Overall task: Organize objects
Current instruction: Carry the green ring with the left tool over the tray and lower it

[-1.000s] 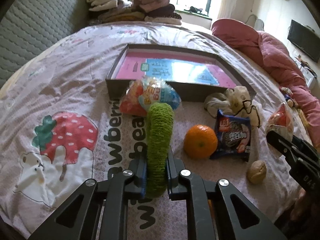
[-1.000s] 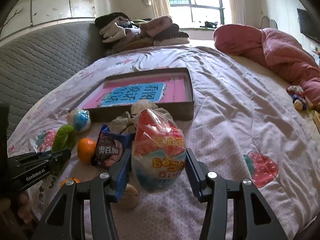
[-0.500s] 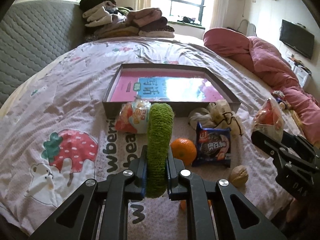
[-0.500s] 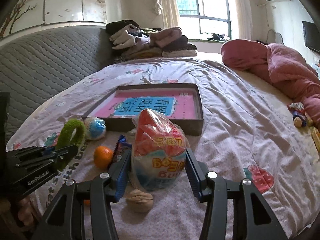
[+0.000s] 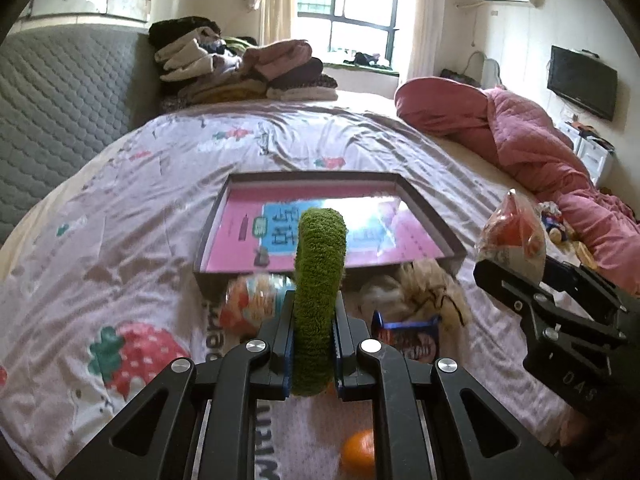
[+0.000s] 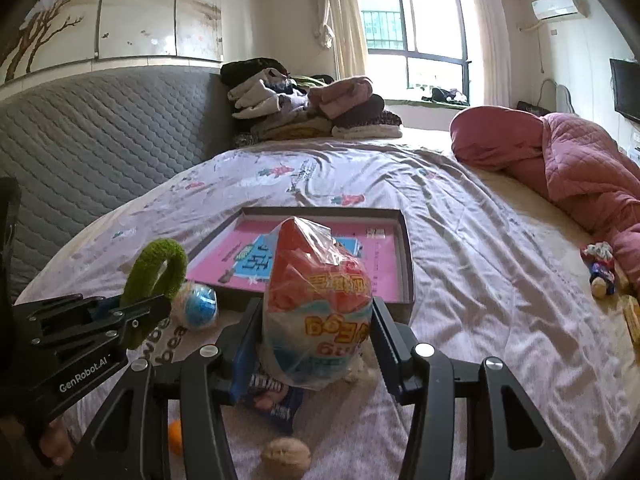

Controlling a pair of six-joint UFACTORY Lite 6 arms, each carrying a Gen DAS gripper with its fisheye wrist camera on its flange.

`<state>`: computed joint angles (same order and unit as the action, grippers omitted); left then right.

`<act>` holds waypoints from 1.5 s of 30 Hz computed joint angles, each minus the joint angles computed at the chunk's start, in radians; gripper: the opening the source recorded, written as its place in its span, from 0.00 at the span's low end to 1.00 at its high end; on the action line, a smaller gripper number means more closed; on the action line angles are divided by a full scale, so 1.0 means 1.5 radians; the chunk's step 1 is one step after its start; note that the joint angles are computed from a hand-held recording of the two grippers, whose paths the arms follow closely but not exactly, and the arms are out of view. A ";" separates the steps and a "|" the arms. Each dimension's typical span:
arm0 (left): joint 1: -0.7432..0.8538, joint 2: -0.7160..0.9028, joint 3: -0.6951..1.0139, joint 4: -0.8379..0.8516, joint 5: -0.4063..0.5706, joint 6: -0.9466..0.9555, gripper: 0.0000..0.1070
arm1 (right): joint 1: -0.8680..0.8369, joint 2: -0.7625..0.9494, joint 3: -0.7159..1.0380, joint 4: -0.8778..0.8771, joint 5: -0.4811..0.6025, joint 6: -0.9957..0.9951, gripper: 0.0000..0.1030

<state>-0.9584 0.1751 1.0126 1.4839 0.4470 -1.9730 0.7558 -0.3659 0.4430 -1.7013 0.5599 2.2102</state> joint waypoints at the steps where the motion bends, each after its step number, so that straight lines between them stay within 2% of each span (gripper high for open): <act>1: 0.006 0.005 0.011 -0.004 -0.003 0.011 0.13 | -0.004 0.003 0.003 -0.005 -0.002 0.001 0.50; 17: 0.122 0.112 0.182 -0.077 -0.065 0.177 0.13 | -0.126 0.107 0.112 -0.134 -0.077 0.030 0.50; 25: 0.169 0.166 0.269 -0.150 -0.087 0.277 0.13 | -0.180 0.160 0.192 -0.162 -0.100 -0.005 0.50; 30: 0.203 0.197 0.321 -0.207 -0.125 0.347 0.13 | -0.211 0.194 0.241 -0.178 -0.114 -0.017 0.50; 33: 0.227 0.232 0.367 -0.318 -0.147 0.458 0.13 | -0.229 0.213 0.265 -0.192 -0.124 -0.015 0.50; 38: 0.247 0.293 0.433 -0.368 -0.140 0.521 0.13 | -0.253 0.251 0.301 -0.239 -0.140 0.009 0.50; 40: 0.255 0.320 0.454 -0.382 -0.139 0.540 0.13 | -0.274 0.277 0.325 -0.276 -0.173 0.044 0.50; 45: 0.270 0.399 0.530 -0.532 -0.126 0.700 0.13 | -0.308 0.359 0.379 -0.330 -0.215 0.088 0.50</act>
<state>-0.5532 0.7741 1.8080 0.6853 0.2577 -0.9230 0.2940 0.1724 1.0118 -2.1963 0.2379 2.3428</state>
